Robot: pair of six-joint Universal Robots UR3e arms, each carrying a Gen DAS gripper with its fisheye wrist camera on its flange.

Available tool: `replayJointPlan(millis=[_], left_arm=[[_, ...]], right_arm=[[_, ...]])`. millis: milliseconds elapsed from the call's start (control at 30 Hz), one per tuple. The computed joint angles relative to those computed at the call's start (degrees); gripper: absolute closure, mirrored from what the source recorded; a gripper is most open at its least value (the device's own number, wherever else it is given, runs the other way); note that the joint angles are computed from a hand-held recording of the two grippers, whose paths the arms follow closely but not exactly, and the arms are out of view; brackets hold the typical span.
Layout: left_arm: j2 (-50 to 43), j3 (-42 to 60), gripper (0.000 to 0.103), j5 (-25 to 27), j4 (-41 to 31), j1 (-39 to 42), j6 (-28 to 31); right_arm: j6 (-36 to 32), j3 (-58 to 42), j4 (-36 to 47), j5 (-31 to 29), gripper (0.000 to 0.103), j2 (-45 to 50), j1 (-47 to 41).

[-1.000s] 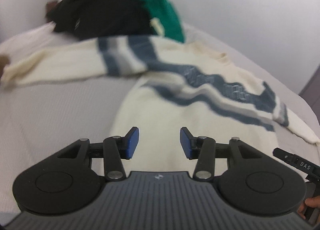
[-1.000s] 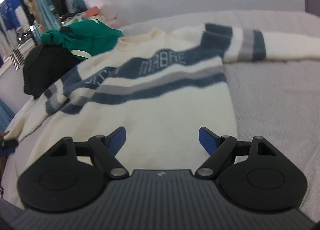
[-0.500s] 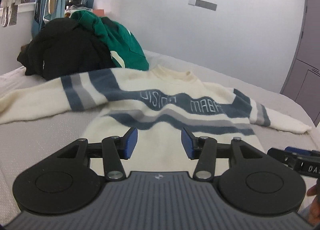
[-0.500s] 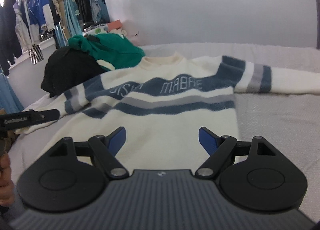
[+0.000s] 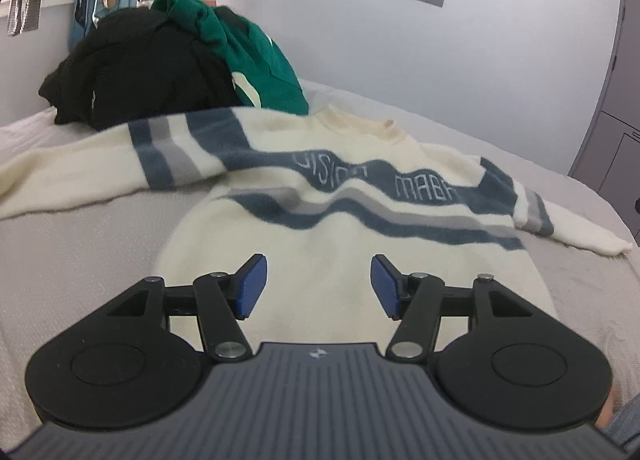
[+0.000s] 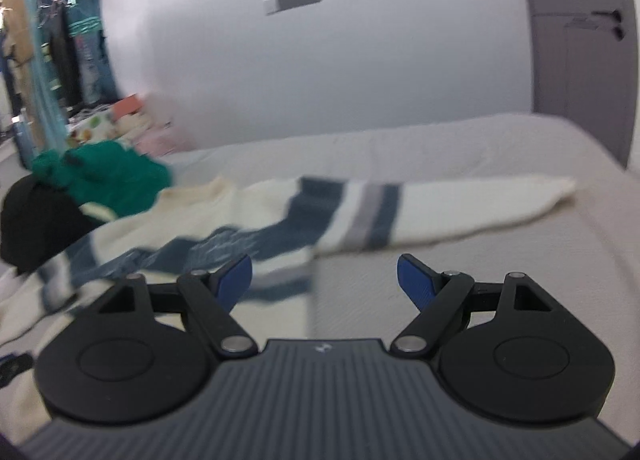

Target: Fold large clothes

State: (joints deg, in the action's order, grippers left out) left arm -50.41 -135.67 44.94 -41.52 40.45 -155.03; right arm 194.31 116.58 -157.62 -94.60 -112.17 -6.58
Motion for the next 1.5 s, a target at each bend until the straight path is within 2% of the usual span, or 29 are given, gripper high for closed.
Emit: replayJointPlan(millis=[67,233,300,333,367,533,667,867,933,1000,1067,1100,1167,1233,1333,1500], left_arm=[[-0.5,0.0,0.036,0.3,0.4,-0.4,-0.3],[-3.7,0.1,0.031,2.8,4.3,-3.6,-2.5],[-5.7,0.1,0.029,4.8,7.1,-5.6,-3.5],[-6.8,0.2,0.029,5.7,8.2,-6.6,-4.0],[-8.2,0.5,0.029,6.7,9.3,-7.7,-4.6],[-14.9,2.5,0.029,10.9,13.6,-12.8,-7.6],[-19.9,4.3,0.029,13.7,15.9,-16.0,-10.3],[-26.8,7.4,0.029,17.9,18.6,-19.5,-14.9],[-28.3,8.1,0.029,18.8,19.7,-20.2,-16.4],[-29.8,9.0,0.029,19.6,20.8,-20.9,-17.5],[-31.7,10.1,0.029,21.0,21.8,-22.0,-18.6],[-32.5,10.5,0.029,21.5,22.3,-22.5,-19.0],[-34.1,11.5,0.029,22.7,23.1,-23.7,-19.7],[-35.6,12.6,0.029,23.8,23.3,-24.7,-20.2],[-36.9,14.1,0.029,24.3,22.6,-25.7,-21.0],[-37.8,15.2,0.029,23.3,22.8,-25.7,-20.6]], right_arm=[[-2.8,0.5,1.6,6.0,0.021,-2.1,-7.8],[-8.2,6.5,-1.6,23.6,0.021,-2.0,-26.7],[-7.8,7.3,-4.8,24.9,0.015,2.4,-29.3],[-7.2,7.6,-6.4,26.3,0.001,5.0,-30.7],[-6.5,7.3,-7.1,27.3,0.0,7.1,-31.6],[-3.8,7.1,-13.3,31.4,0.0,18.3,-37.1],[0.3,5.5,-22.8,34.8,0.0,29.1,-41.9],[12.3,-5.7,-37.5,37.8,0.0,48.4,-44.9],[15.1,-12.0,-39.1,38.0,0.002,53.6,-44.6],[16.6,-17.3,-38.7,36.7,0.013,57.1,-44.2],[17.0,-22.1,-36.4,34.1,0.041,59.9,-44.1],[17.4,-24.5,-35.7,33.1,0.048,61.5,-44.2],[17.6,-28.3,-33.3,31.6,0.077,63.4,-44.7],[18.7,-31.2,-31.6,31.7,0.088,65.3,-45.4],[19.8,-32.5,-30.8,32.4,0.092,65.4,-46.0],[16.4,-39.7,-25.5,30.2,0.093,63.5,-43.7]])
